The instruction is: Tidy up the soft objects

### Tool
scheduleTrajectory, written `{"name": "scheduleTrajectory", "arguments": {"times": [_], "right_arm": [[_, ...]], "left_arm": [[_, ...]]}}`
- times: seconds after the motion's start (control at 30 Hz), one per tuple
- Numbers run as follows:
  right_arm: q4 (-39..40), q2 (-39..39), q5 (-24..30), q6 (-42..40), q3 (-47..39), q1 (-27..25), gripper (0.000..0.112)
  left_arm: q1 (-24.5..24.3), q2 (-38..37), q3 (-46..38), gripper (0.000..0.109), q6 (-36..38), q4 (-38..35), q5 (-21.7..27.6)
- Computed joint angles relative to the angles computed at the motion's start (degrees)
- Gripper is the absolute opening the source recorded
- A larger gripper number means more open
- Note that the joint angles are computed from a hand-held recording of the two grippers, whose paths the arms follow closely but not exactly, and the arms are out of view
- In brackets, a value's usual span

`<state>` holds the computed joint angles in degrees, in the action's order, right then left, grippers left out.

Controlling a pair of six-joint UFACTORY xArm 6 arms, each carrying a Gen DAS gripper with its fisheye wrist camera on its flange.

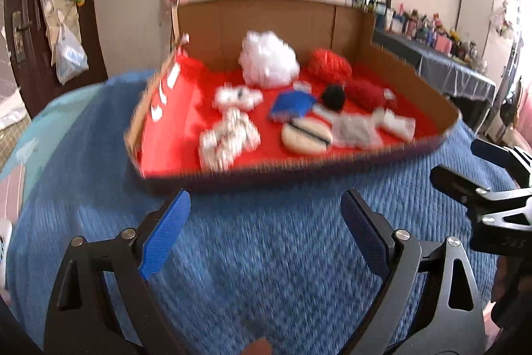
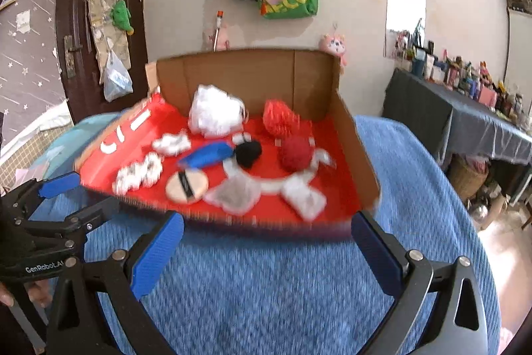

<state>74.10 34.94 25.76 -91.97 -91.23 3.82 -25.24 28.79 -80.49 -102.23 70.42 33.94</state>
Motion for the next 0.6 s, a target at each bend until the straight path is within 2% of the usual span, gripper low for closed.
{"name": "scheduleTrajectory", "arguments": {"times": [0.1,0.23,0.33,0.5,0.6], "right_arm": [[-7.36,0.25,-2.57,6.27,1.68,0.39,0.103],[-19.60,2.26,-1.05,18.35,1.37,-0.20,0.103],[-23.88,3.27,-1.98,22.32,1.35,-0.06,0.103],[-31.63,4.79,-3.59,29.86,1.07,0.10,0.103],[-32.13,5.07,-3.66,30.60,0.86,-0.12,0.103]], "left_arm": [[0.00,1.24,-0.22,0.093,3.28,-6.21,-0.51],[0.66,3.07,-1.13,0.093,6.51,-12.16,-1.21],[0.70,4.10,-1.74,0.093,7.99,-15.09,-0.91],[-0.48,5.10,-3.32,0.096,10.03,-15.82,1.90],[-0.72,5.26,-3.62,0.097,10.13,-15.78,2.59]]}}
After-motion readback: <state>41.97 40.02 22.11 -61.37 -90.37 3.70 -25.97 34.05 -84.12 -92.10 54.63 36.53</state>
